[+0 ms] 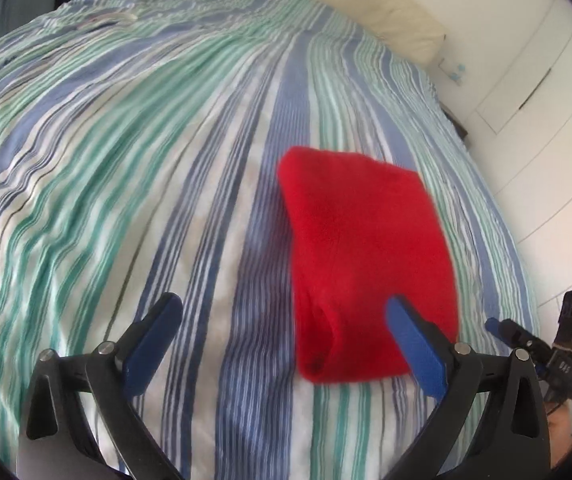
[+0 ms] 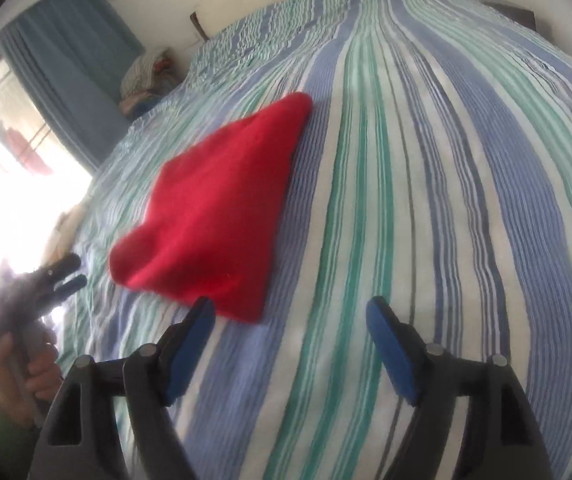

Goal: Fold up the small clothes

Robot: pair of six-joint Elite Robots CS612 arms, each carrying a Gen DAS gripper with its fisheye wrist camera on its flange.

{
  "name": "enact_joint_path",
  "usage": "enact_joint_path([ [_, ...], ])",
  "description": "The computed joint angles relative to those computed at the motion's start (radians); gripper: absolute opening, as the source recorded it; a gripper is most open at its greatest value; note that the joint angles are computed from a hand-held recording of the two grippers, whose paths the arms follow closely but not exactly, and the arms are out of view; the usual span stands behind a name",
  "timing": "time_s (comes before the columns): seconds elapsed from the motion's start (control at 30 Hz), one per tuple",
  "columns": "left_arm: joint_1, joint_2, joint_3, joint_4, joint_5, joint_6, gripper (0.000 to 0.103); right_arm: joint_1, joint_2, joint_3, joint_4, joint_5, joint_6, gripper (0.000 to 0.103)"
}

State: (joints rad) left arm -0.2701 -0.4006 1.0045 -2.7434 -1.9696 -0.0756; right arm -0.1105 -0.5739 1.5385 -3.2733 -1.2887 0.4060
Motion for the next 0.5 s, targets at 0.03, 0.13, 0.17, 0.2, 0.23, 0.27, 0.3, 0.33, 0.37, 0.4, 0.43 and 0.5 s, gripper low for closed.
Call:
enact_joint_path([
  [0.03,-0.005,0.028,-0.06,0.064,-0.007,0.026,0.102,-0.007,0.013,-0.03,-0.01,0.029,0.026,0.085],
  [0.13,-0.021,0.096,-0.21,0.241,-0.016,0.089,0.101,-0.02,0.063,-0.146,0.015,0.118,0.07,0.086],
  [0.17,-0.028,0.108,-0.239,0.28,-0.008,0.111,0.101,-0.023,0.082,-0.19,0.043,0.148,0.083,0.086],
  [0.2,-0.037,0.116,-0.259,0.309,0.012,0.129,0.101,-0.027,0.105,-0.236,0.077,0.177,0.098,0.086],
  [0.23,-0.045,0.121,-0.27,0.333,0.03,0.143,0.101,-0.027,0.128,-0.282,0.121,0.2,0.114,0.086],
  [0.27,-0.051,0.127,-0.282,0.359,0.037,0.151,0.101,-0.029,0.149,-0.32,0.165,0.213,0.131,0.086],
  [0.3,-0.055,0.131,-0.289,0.376,0.041,0.151,0.098,-0.028,0.17,-0.356,0.204,0.227,0.148,0.086],
  [0.33,-0.059,0.132,-0.287,0.377,0.038,0.148,0.078,-0.027,0.189,-0.391,0.257,0.245,0.142,0.082],
  [0.37,-0.06,0.135,-0.288,0.379,0.019,0.146,0.061,-0.02,0.201,-0.42,0.319,0.237,0.107,0.076],
  [0.4,-0.062,0.133,-0.286,0.381,0.011,0.134,0.039,-0.006,0.203,-0.438,0.37,0.193,0.042,0.06],
  [0.43,-0.065,0.122,-0.264,0.351,0.027,0.116,0.028,0.012,0.197,-0.443,0.402,0.119,-0.037,0.044],
  [0.5,-0.071,0.095,-0.219,0.295,0.042,0.116,0.022,0.047,0.178,-0.434,0.403,-0.015,-0.158,0.033],
])
